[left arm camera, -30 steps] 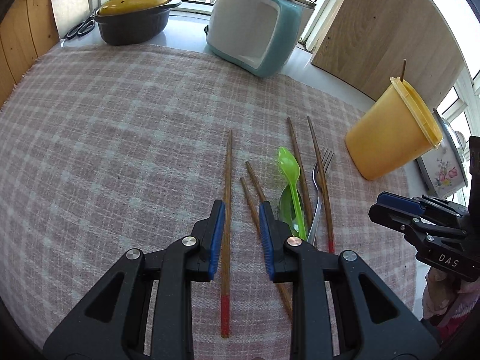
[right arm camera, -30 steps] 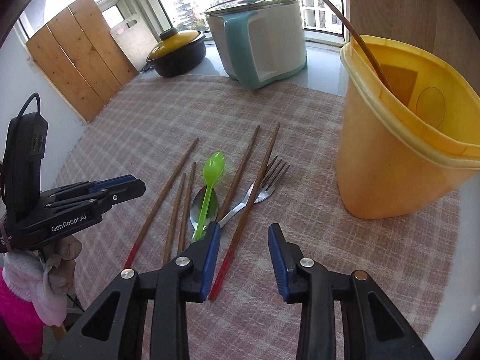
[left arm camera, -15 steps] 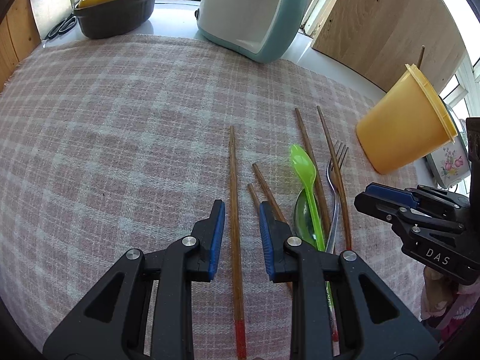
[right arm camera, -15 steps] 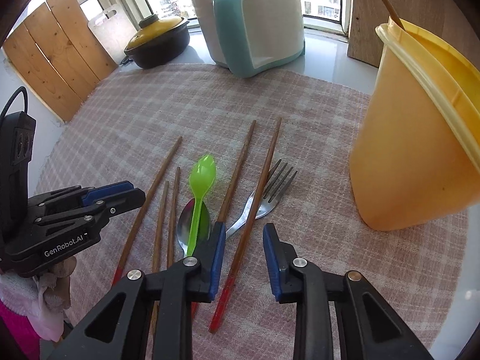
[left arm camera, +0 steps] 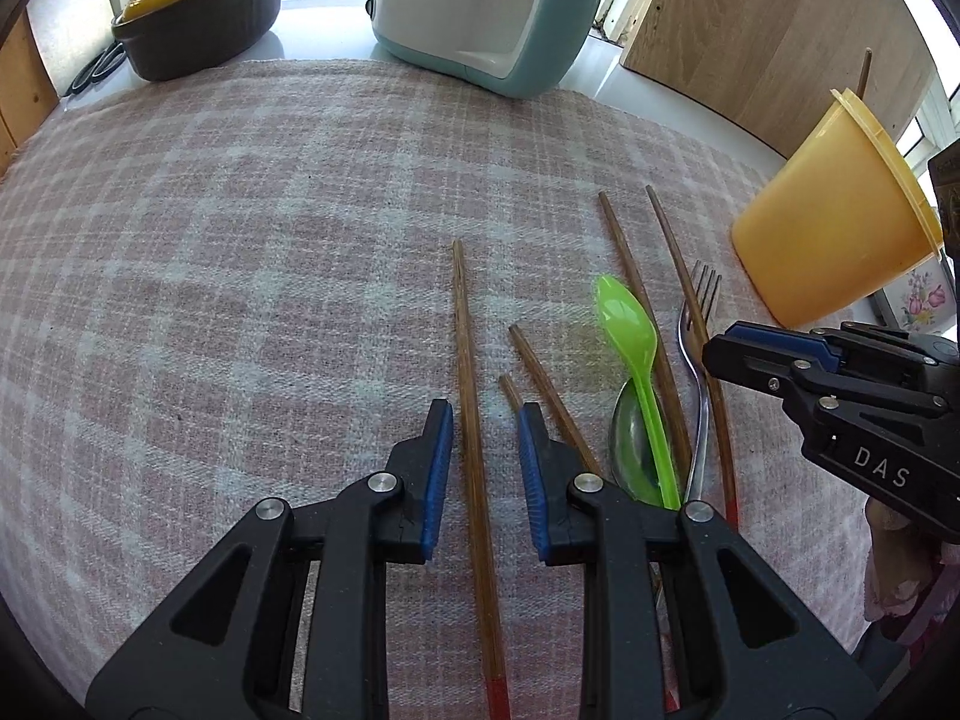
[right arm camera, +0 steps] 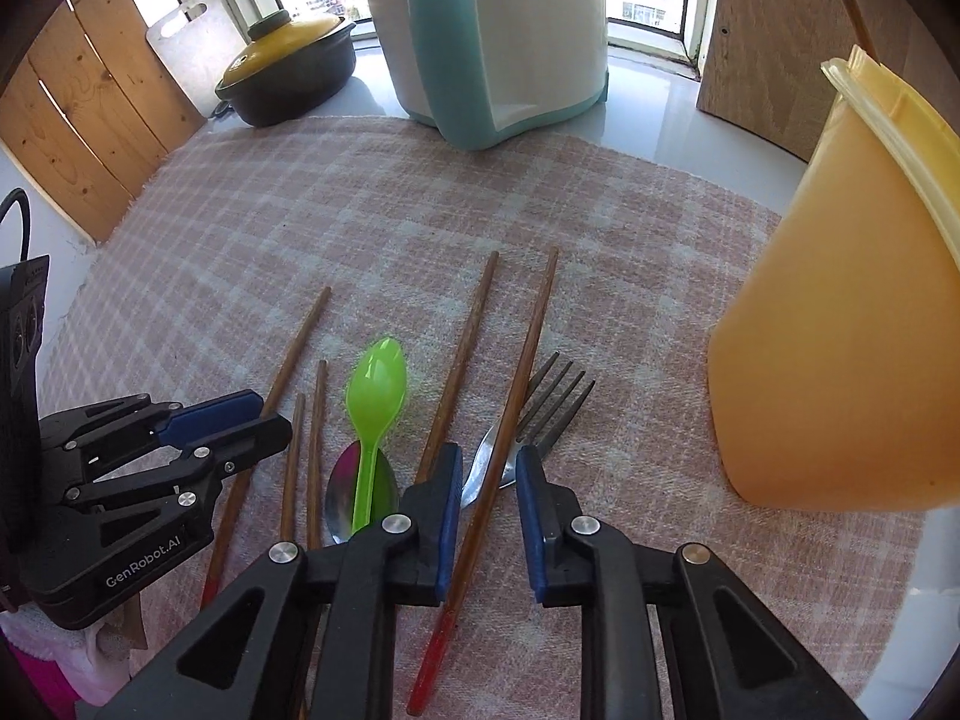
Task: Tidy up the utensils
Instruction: 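Close the left tool on another chopstick while the right tool grasps one too, then lift the left tool's chopstick over the yellow container while the right tool carries its chopstick there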
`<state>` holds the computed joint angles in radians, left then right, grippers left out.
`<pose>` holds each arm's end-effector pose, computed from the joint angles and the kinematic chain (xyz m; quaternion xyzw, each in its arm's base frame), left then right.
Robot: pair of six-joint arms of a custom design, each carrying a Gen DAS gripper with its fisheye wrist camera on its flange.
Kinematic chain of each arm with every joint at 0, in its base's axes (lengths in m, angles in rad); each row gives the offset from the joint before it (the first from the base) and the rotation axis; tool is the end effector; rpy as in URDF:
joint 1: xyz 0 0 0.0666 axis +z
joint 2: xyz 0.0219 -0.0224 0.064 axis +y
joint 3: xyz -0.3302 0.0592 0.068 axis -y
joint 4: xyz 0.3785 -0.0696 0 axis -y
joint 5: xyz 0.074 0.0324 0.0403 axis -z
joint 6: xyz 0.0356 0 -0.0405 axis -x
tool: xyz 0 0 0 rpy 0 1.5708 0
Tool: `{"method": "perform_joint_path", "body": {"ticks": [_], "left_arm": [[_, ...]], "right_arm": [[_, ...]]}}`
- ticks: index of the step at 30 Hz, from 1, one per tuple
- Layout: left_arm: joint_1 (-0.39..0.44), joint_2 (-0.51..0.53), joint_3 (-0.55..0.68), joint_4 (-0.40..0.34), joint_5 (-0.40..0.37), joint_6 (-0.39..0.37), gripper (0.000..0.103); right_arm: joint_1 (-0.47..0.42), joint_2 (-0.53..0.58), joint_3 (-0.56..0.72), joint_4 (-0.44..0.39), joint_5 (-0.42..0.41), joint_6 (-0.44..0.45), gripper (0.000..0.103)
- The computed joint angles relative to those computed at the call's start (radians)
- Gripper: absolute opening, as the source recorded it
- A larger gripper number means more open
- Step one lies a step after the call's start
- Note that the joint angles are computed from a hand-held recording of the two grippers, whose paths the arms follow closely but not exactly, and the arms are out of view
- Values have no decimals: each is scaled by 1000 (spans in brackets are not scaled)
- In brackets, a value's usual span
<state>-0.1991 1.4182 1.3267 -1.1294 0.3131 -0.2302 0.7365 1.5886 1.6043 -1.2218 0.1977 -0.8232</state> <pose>0.4414 -0.1007 0.3313 0.2337 0.9446 -0.1508 0.1743 0.3849 0.3390 0.3637 0.0603 0.9769 0.0579 0.1965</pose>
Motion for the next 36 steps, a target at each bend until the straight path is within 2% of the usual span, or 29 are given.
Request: {"method": "perform_joint_path", "body": {"ticks": [3, 7, 17, 22, 36], "left_arm": [[4, 11, 10, -2, -2, 5, 11], [19, 16, 15, -7, 12, -6, 6], [26, 16, 18, -14, 30, 19, 4], [41, 5, 14, -15, 37, 29, 4], [74, -50, 1, -11, 47, 52, 4]], "right_arm": [[-3, 20, 19, -16, 3, 12, 16], [-10, 44, 40, -38, -3, 33, 13], [-17, 48, 30, -22, -31, 48, 4], [-17, 19, -1, 7, -41, 33, 4], [1, -31, -25, 19, -24, 53, 4]]}}
